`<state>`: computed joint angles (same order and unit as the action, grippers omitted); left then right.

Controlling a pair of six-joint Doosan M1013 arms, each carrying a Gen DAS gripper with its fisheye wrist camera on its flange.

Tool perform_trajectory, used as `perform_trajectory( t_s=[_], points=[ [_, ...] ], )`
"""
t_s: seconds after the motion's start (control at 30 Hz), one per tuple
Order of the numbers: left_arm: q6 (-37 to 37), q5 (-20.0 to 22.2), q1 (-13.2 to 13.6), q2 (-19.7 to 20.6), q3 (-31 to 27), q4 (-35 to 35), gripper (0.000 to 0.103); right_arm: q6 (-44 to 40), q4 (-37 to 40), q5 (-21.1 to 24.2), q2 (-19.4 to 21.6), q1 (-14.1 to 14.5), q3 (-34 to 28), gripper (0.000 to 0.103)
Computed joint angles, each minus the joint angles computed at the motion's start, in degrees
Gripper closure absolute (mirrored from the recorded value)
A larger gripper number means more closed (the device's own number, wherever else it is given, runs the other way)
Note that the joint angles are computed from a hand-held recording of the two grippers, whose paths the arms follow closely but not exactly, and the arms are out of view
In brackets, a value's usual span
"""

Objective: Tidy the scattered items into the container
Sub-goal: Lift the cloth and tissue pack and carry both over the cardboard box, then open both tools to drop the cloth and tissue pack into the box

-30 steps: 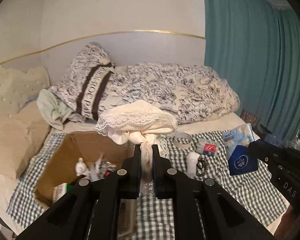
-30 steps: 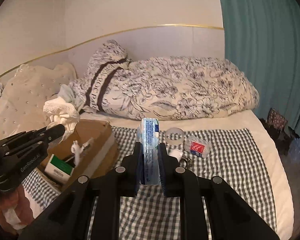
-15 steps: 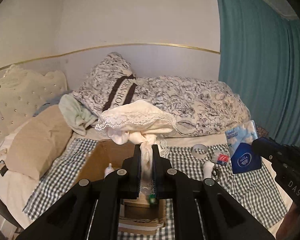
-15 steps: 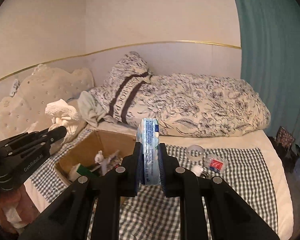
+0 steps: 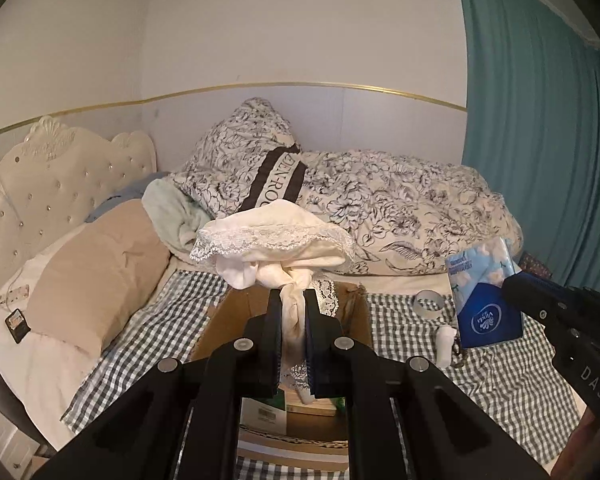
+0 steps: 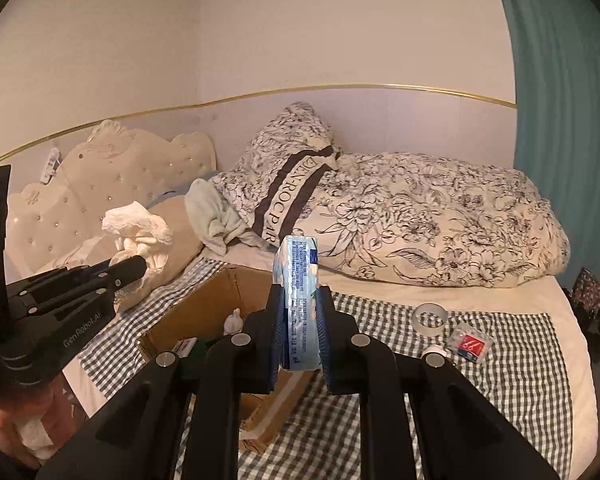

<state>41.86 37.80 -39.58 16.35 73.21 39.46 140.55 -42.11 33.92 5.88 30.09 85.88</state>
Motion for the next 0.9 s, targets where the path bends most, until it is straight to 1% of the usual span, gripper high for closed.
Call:
perform_trajectory(
  t_s=[0.4, 0.8, 0.87, 0.9],
  points=[
    [5.50, 1.40, 2.63, 3.18, -1.72, -7.27, 0.094, -9.40, 9.33, -0.71, 5.31, -1.53, -4.45, 0.087],
    [9.79, 3.84, 4.79, 7.15, -3.85, -13.58, 0.093, -19.29, 19.13, 0.61, 10.94, -2.84, -8.22, 0.088],
    [10.10, 3.92, 4.96, 7.50, -3.96, -13.96, 0.088, -20.54, 20.39, 0.86, 11.74, -3.02, -8.71, 0.088],
    [10.20, 4.13, 4.99, 7.73, -4.10, -13.87, 0.076, -21.13, 20.95, 0.99, 12.14, -3.08, -8.96, 0.088]
  ],
)
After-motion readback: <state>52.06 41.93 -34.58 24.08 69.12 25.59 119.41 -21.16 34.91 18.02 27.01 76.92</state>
